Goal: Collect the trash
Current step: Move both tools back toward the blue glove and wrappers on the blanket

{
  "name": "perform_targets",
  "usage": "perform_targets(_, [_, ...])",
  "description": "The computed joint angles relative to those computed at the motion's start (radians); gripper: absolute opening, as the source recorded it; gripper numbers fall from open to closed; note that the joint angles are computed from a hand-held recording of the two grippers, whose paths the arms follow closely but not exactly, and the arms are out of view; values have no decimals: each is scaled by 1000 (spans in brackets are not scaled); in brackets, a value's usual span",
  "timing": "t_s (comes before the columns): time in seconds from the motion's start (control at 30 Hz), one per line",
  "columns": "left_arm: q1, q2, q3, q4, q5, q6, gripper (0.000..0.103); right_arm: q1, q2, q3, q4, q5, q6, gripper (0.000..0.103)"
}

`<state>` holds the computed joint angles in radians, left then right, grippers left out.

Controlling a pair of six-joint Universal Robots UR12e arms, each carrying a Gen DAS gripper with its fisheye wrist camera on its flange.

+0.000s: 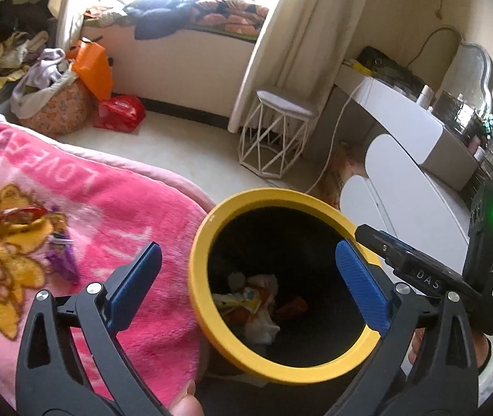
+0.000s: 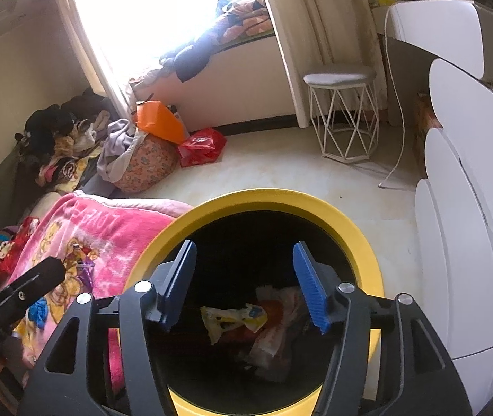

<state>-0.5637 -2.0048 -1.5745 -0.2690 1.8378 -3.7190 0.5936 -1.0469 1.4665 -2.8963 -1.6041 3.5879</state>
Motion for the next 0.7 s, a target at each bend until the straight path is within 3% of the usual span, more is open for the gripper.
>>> perform_targets(0.67, [-11, 93, -115, 64, 191, -57, 92, 50, 16, -56, -43, 50, -107, 62])
perform_targets(0.7, [-11, 97, -119, 67, 195, -60, 92, 54, 19, -63, -41, 53, -115, 67])
